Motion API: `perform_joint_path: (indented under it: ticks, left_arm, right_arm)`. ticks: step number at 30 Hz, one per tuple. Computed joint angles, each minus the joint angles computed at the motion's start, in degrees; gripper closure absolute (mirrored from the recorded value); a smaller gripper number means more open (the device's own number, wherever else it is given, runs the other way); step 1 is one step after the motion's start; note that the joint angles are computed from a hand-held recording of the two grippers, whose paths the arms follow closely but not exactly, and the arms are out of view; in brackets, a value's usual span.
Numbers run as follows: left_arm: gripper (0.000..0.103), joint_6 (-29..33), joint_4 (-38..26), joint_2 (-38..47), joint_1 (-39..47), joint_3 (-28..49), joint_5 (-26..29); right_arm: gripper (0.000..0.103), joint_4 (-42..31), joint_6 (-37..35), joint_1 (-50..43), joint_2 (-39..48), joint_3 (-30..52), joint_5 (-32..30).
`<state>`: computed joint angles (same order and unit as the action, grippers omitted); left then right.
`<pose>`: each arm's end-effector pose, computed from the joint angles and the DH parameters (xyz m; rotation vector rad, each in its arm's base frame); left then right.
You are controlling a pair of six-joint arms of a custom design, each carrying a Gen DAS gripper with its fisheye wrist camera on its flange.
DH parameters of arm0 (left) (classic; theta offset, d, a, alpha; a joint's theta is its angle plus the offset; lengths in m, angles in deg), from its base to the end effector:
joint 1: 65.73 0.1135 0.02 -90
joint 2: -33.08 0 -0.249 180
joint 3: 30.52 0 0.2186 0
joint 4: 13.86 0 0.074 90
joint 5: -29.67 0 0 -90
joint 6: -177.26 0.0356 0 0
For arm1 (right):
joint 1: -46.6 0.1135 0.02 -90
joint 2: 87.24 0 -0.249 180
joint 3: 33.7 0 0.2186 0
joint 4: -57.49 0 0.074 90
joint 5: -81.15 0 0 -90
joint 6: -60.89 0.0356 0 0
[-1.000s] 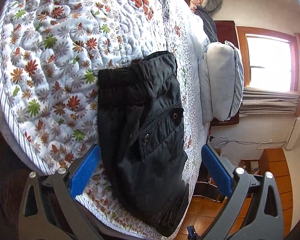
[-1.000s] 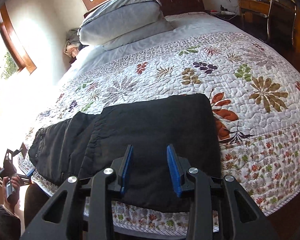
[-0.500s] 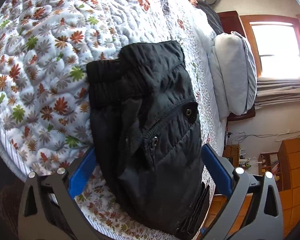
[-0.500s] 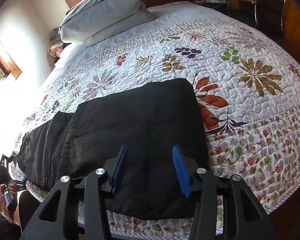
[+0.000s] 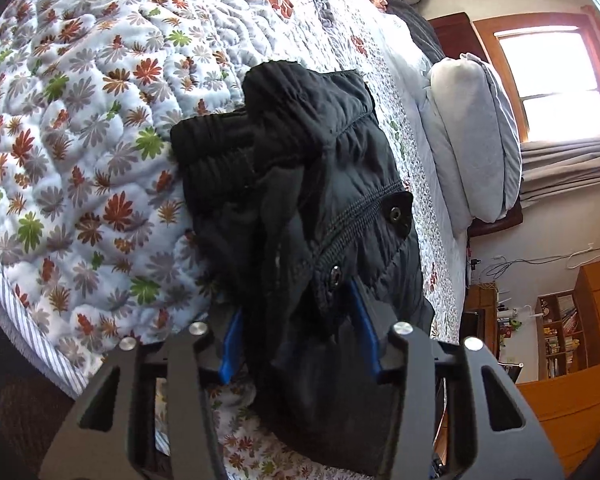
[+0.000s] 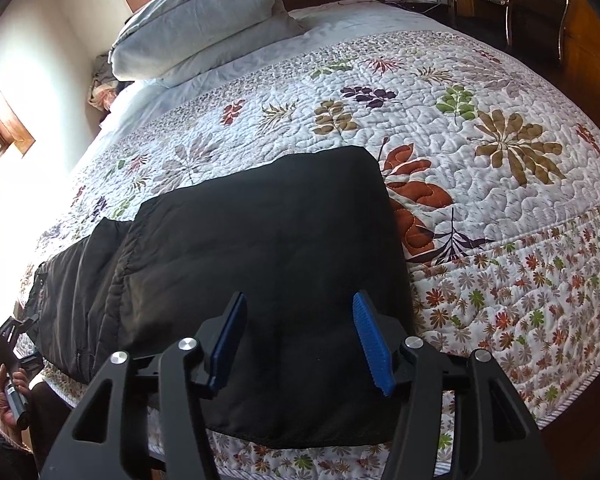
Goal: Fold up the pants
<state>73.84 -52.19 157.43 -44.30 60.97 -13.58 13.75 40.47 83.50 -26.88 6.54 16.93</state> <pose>0.3593 0.1132 0.1073 -0.5925 2.5006 -1.0755 0.1283 0.0770 0.1595 0.8351 2.3740 0.1232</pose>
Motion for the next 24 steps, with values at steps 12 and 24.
perform_joint_path:
  ticks: [12, 24]
  left_arm:
    - [0.089, 0.47, 10.71, -6.82, -1.47, -7.78, 1.16]
    - [0.088, 9.46, 21.72, -24.03, -12.14, -18.64, 0.37]
  right_arm:
    - [0.043, -0.16, 0.37, 0.55, 0.51, 0.09, 0.14]
    - [0.042, -0.65, -0.20, -1.27, -1.71, -0.72, -0.39]
